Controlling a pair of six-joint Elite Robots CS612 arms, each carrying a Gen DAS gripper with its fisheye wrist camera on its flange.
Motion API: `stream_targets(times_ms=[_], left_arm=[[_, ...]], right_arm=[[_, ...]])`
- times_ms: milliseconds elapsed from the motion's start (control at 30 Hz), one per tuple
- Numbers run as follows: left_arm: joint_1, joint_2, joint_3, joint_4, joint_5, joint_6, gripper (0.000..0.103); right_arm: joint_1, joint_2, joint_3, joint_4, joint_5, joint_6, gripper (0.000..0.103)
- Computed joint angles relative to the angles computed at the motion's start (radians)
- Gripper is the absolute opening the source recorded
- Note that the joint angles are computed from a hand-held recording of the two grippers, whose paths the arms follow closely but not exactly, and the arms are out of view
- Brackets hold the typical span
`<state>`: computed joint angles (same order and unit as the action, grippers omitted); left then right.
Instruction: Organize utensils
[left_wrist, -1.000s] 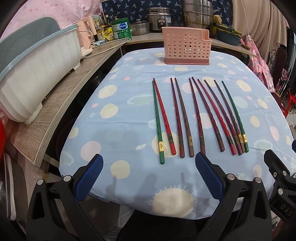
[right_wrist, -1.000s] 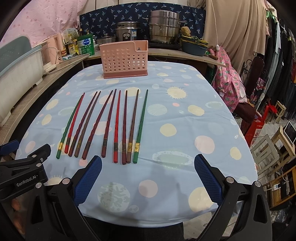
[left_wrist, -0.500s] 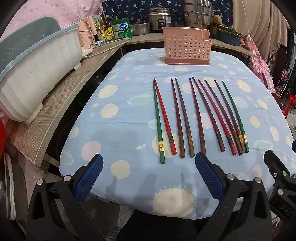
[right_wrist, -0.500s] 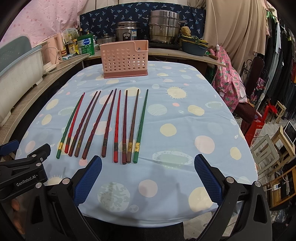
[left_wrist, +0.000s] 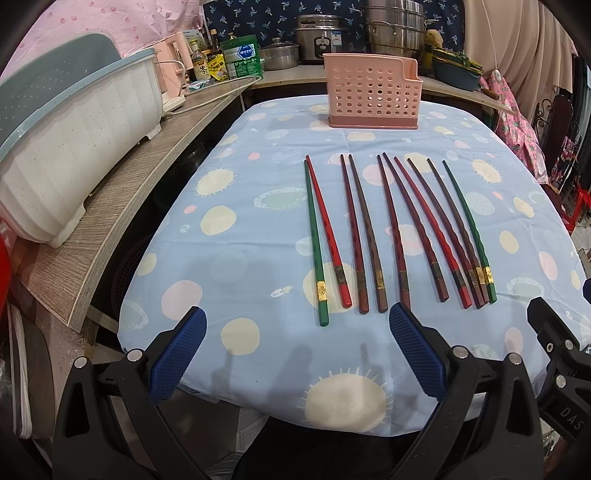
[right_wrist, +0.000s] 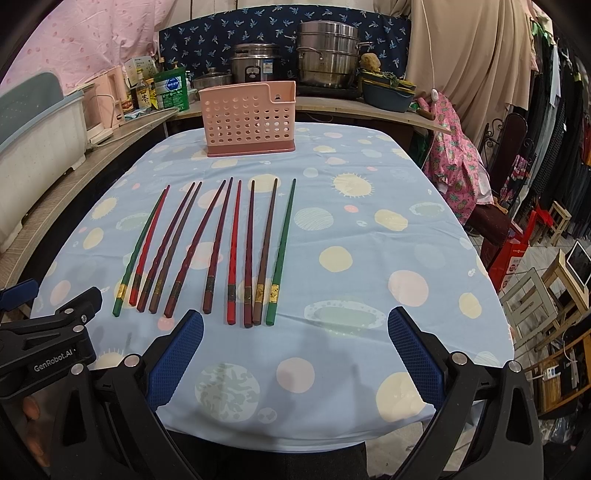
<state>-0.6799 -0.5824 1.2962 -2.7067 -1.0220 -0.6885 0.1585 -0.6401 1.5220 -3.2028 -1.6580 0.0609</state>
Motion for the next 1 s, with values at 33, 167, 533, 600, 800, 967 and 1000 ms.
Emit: stream_targets(times_ms=[33, 167, 533, 600, 800, 967, 1000], left_arm=[[0.0, 0.0, 0.0, 0.0, -0.002, -0.001, 0.095], [0.006, -0.005, 0.007, -0.005, -0.021, -0.023, 0.095], [0.044, 0.018, -0.023, 0.034, -0.087, -0.092, 0.095], [0.051, 0.028, -0.034, 0.044, -0.102, -0.091, 0.094], [0.063, 0.058, -0.071, 0.074, -0.125, -0.076, 0.089], [0.065, 0.071, -0.091, 0.094, -0.129, -0.07, 0.089], [0.066, 0.073, -0.095, 0.099, -0.131, -0.07, 0.089]], right_arm=[[0.0, 0.0, 0.0, 0.0, 0.0, 0.0, 0.096], [-0.002, 0.002, -0.005, 0.007, -0.002, 0.006, 0.096], [-0.01, 0.015, -0.032, 0.039, 0.0, 0.02, 0.096], [-0.011, 0.018, -0.038, 0.05, 0.0, 0.022, 0.096], [-0.01, 0.031, -0.064, 0.086, -0.006, 0.023, 0.096], [-0.008, 0.04, -0.086, 0.107, -0.008, 0.021, 0.096], [-0.008, 0.042, -0.09, 0.11, -0.008, 0.02, 0.096]])
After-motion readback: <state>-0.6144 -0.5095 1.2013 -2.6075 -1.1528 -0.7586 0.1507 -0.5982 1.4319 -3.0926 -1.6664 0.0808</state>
